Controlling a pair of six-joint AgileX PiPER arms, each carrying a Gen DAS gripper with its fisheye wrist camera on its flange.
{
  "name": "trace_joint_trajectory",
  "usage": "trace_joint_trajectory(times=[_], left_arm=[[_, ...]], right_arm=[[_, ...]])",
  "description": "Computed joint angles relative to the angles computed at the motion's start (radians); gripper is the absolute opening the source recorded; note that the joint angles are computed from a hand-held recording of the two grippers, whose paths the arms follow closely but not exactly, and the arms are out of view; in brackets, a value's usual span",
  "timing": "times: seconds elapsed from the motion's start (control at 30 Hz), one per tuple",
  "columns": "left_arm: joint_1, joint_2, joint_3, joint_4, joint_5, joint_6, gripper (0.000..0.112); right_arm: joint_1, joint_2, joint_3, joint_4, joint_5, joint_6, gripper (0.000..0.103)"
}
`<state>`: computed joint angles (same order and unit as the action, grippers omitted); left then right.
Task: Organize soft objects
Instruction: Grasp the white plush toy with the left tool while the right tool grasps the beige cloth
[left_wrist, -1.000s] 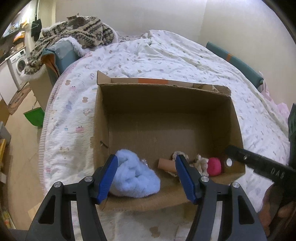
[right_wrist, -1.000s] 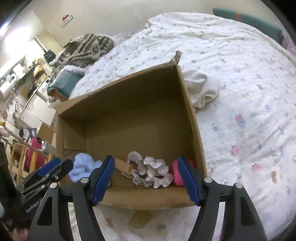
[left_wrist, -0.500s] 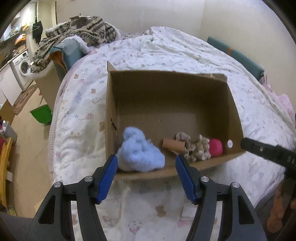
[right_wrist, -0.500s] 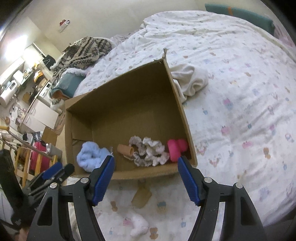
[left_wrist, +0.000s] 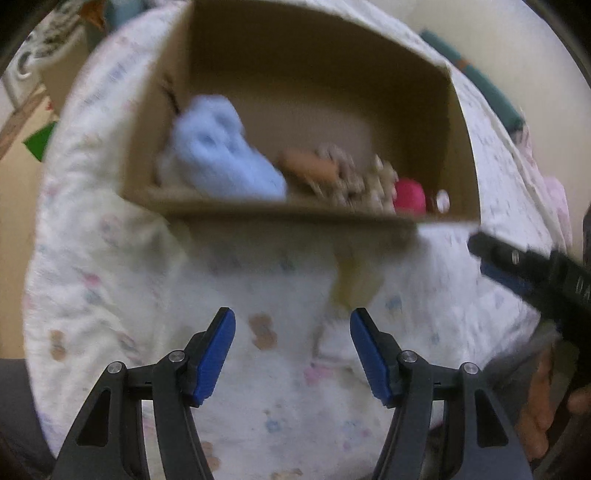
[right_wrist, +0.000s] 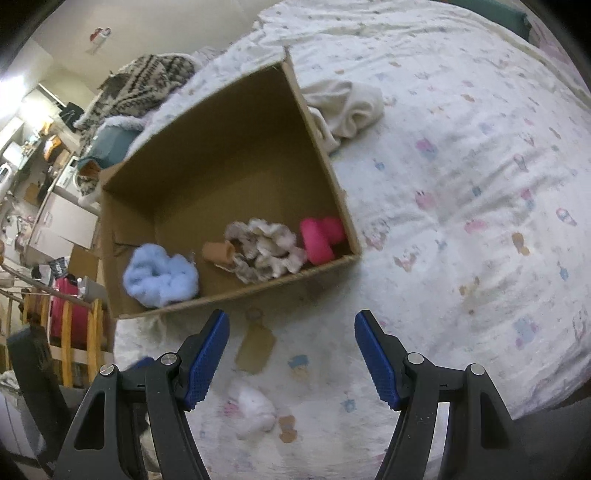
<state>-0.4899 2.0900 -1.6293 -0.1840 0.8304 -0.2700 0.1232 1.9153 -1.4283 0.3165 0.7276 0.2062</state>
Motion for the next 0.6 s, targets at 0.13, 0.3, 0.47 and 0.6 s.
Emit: trace_joint_trajectory(times=[0.13, 0.3, 0.47, 0.6], left_arm=[[-0.034, 0.048, -0.029, -0.060, 0.019, 0.082, 0.062], [-0.082, 0.104, -0.071, -0.102, 0.022, 0.170, 0.062], [-0.117, 0.140, -0.091, -0.049, 0.023, 0.143, 0.049], [-0.111, 0.124, -0.067, -0.033, 0.005, 0.122, 0.025]], right_arm=[[-0.009, 0.018, 0.001, -0.015, 0.016, 0.017, 0.074], [-0.016, 0.019, 0.011, -0.021, 0.021, 0.012, 0.074], [-0.019, 0.035, -0.002, -0.002, 0.035, 0.003, 0.074], [-0.016, 0.074, -0.037, 0.073, 0.066, -0.060, 0.074]])
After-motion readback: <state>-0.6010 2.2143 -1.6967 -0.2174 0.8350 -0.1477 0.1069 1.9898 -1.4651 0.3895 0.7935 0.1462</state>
